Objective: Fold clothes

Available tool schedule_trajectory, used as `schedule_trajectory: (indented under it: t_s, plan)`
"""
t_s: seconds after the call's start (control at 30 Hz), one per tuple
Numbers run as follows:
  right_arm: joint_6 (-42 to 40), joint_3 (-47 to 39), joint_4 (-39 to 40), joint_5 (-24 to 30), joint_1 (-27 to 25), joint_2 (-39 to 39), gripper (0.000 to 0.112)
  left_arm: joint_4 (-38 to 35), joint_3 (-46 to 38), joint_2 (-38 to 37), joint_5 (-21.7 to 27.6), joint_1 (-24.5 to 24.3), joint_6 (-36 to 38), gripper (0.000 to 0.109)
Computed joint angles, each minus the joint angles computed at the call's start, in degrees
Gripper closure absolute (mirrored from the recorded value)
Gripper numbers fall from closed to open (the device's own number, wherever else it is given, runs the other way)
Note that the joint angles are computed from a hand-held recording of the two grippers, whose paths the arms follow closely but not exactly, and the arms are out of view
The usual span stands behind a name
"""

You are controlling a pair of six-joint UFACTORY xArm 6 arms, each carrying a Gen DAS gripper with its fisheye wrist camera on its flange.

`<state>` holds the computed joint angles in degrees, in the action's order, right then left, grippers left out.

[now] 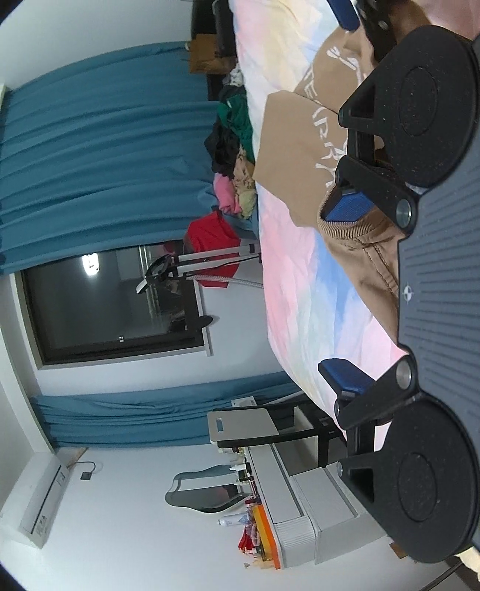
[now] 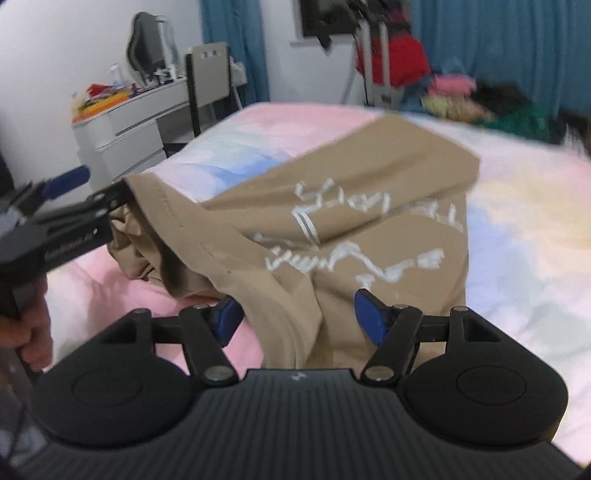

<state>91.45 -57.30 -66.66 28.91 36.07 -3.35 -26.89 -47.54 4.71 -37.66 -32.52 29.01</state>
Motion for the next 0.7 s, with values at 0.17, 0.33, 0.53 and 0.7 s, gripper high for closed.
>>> schedule_trajectory:
  t_s: [0.17, 0.33, 0.53, 0.7]
  plan:
    - [3.6, -4.9, -6.7, 9.6, 3.4, 5.3, 0.044, -0.6, -0.6, 1.6, -2.4, -0.4, 1.1, 0.028]
    - [16.7, -3.7, -9.1, 17.7, 3.2, 3.7, 0.044, -14.2, -5.9, 8.7, -11.7, -5.1, 17.8, 0.021]
    - [27.3, 3.3, -2.0, 15.6, -0.8, -3.5, 0.044, -23.9, -8.2, 8.4, -2.6, -6.3, 27.1, 0.021]
    - [29.0, 3.5, -4.1, 24.1, 2.3, -5.2, 0.044, -29.1, -7.8, 6.1, 3.3, -6.8, 33.4, 0.018]
